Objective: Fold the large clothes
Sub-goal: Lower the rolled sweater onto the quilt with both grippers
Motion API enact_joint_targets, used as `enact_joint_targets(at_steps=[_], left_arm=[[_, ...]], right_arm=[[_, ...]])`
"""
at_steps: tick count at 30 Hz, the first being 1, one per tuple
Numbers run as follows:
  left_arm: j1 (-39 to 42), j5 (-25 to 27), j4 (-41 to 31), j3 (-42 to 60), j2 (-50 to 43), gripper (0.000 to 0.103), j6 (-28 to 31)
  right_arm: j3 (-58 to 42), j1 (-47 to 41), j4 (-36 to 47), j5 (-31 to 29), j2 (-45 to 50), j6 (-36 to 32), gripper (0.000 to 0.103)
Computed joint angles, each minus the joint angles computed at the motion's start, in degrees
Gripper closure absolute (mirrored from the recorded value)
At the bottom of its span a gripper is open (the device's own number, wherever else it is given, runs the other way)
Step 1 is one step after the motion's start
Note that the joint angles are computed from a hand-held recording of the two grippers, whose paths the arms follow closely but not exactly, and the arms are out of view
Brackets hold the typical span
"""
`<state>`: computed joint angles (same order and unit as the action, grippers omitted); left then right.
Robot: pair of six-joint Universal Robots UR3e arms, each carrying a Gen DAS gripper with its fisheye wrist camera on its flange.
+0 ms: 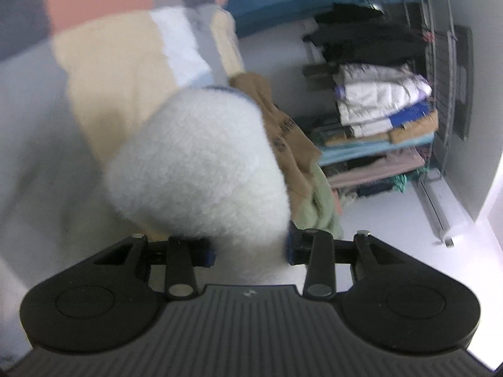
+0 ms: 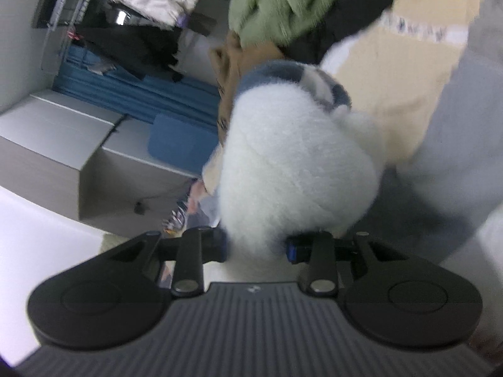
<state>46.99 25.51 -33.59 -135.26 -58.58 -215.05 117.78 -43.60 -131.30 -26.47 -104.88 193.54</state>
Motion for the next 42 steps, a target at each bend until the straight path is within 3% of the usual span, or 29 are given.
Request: enact_joint_targets(at_steps=[2, 4, 6, 9, 12, 15, 18, 23, 26, 30, 34, 37, 39, 40, 42], left_arm=[[-10.08, 6.19, 18.03, 4.86, -11.23, 0.059, -12.35], [-19.14, 12.47, 26.73, 12.34, -21.0, 0.059, -19.19], [-27.29, 18.42, 31.08, 21.18, -30.32, 0.059, -23.65], [-37.0, 25.66, 32.73, 35.75, -43.33, 0.059, -26.56], [-43.3, 30.05, 31.87, 51.25, -56.34, 0.059, -25.71], [-46.23, 31.36, 30.86, 63.4, -67.12, 0.059, -24.59], [-47.68, 31.93, 31.04, 69.44, -74.61, 0.059, -22.59], [-48.29, 31.21, 31.63, 67.74, -79.97, 0.059, -14.9], [-49.23, 33.44, 31.87, 65.71, -80.58, 0.059, -8.72], [-49.12, 33.5, 36.0, 62.48, -81.8, 0.058, -8.84], [-48.45, 32.57, 34.88, 62.71, -81.77, 0.057, -7.96], [-47.33, 30.64, 28.67, 60.76, -77.74, 0.044, -5.89], [-48.19, 33.19, 22.67, 60.12, -74.36, 0.03, -1.58], [-48.63, 34.65, 21.46, 58.84, -72.46, 0.028, 0.26], [-49.35, 37.24, 20.76, 54.32, -68.14, 0.026, 3.48]], right_arm=[[-2.96, -2.2, 1.61, 1.08, 1.96, -1.56, 0.067], [-7.51, -4.13, 2.49, 1.89, 5.77, -2.39, 0.067], [-12.52, -5.03, 0.7, 2.0, 10.89, -1.44, 0.067], [-20.78, -5.41, -3.44, 1.5, 19.68, 1.31, 0.067], [-27.16, -5.45, -9.32, 0.93, 27.78, 4.5, 0.067], [-30.31, -5.94, -14.41, 0.99, 33.92, 5.49, 0.067], [-27.98, -6.35, -21.93, 0.92, 37.99, 6.84, 0.067], [-18.43, -8.21, -25.82, 0.67, 40.79, 0.93, 0.067], [-12.85, -9.64, -28.47, 1.78, 42.58, -2.3, 0.066], [-7.38, -11.15, -35.98, 4.69, 44.79, -2.41, 0.063], [-7.18, -11.4, -37.15, 5.34, 46.62, 0.36, 0.061], [-8.32, -10.82, -31.97, 3.49, 43.96, -1.34, 0.055], [-6.9, -10.83, -28.66, 0.68, 40.21, -3.34, 0.046], [-4.73, -11.34, -28.22, -0.62, 38.1, -4.72, 0.038], [-0.01, -12.5, -26.35, -2.69, 32.95, -7.19, 0.035]])
